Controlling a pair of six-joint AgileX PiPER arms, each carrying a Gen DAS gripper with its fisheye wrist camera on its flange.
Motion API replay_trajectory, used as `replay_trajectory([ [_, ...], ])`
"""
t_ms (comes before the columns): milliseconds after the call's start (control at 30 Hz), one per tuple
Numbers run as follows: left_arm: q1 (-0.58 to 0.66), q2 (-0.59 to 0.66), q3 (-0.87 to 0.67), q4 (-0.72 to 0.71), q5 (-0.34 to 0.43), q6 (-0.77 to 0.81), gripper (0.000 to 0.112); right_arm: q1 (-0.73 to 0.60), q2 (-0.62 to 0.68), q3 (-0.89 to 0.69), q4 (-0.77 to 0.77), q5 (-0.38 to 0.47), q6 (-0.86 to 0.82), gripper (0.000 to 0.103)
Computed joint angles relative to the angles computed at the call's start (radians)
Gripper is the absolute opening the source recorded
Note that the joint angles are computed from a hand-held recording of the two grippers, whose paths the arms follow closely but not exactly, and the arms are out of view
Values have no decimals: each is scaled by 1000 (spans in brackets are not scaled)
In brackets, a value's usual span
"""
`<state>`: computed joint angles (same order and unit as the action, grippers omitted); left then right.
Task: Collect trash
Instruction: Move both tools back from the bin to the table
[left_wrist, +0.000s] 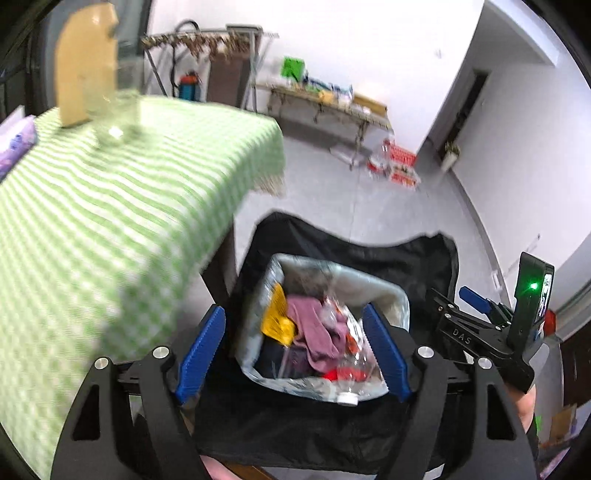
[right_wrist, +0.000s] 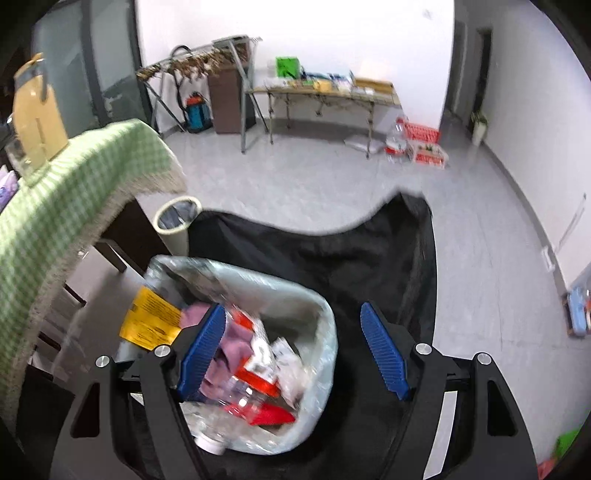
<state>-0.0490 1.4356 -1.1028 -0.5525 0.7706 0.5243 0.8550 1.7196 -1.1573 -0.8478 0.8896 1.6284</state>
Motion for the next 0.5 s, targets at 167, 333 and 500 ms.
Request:
replay_trajectory([
  [167, 155, -90, 18, -94, 64, 109, 77, 57, 42, -172, -10, 93, -93, 73],
  [333, 346, -154, 7, -208, 148, 243, 86, 120, 126, -391, -22, 179, -198, 73],
  [500, 577, -174, -48, -306, 255, 353, 90, 170, 237, -637, -29, 240, -329, 73],
])
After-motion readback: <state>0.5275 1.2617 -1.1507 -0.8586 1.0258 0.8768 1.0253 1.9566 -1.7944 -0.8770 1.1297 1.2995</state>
